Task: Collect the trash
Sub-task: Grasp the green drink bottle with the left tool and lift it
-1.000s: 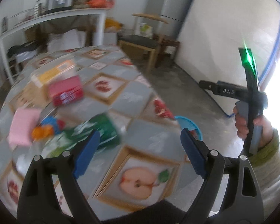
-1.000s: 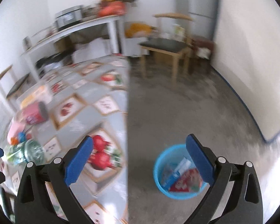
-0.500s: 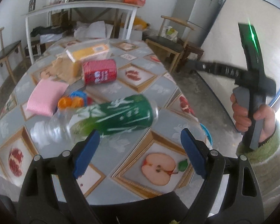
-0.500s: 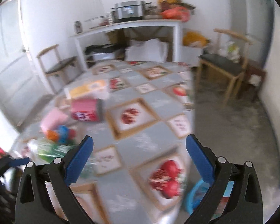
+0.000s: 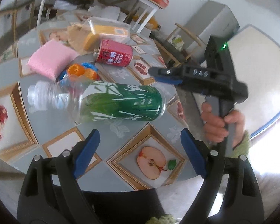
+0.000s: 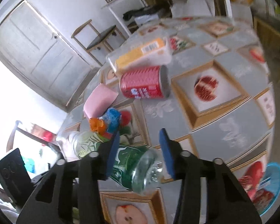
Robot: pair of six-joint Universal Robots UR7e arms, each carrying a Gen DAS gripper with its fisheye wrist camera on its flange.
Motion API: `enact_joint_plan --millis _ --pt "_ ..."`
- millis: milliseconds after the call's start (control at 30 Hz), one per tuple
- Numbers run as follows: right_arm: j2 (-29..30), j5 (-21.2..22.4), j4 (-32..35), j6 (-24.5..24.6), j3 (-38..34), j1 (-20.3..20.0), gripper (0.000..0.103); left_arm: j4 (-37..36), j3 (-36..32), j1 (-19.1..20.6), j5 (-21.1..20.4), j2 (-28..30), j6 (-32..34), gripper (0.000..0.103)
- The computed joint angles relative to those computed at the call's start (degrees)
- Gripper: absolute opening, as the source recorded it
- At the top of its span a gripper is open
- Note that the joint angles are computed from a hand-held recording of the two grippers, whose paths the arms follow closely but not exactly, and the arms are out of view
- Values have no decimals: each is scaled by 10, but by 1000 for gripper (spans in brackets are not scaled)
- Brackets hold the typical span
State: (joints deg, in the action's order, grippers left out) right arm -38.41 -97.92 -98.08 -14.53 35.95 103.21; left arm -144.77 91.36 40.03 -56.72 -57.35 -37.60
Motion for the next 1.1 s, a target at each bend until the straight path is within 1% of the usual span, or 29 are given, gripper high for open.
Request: enact_joint_plan --millis 67,167,267,500,700,800,867,1100 --pt "4 5 16 3 -5 -2 28 -12 7 6 -16 -5 -17 79" --pt "6 7 40 0 -7 -3 23 -27 16 12 -32 -11 -39 78" --pt "3 15 56 1 -2 -5 21 -36 22 17 -42 -15 -52 77" --pt "-8 38 81 4 15 -7 21 -36 28 22 -51 -21 -69 77" --pt "-19 66 106 7 30 -11 21 -38 30 27 -68 -22 -83 77" --pt "-30 87 121 4 46 -13 20 -52 37 31 -84 -28 -97 77" --pt "-39 102 133 2 59 -15 20 -58 43 32 -88 -32 -107 77" --pt "-69 170 170 5 108 -31 19 -64 64 30 -84 -51 -146 77"
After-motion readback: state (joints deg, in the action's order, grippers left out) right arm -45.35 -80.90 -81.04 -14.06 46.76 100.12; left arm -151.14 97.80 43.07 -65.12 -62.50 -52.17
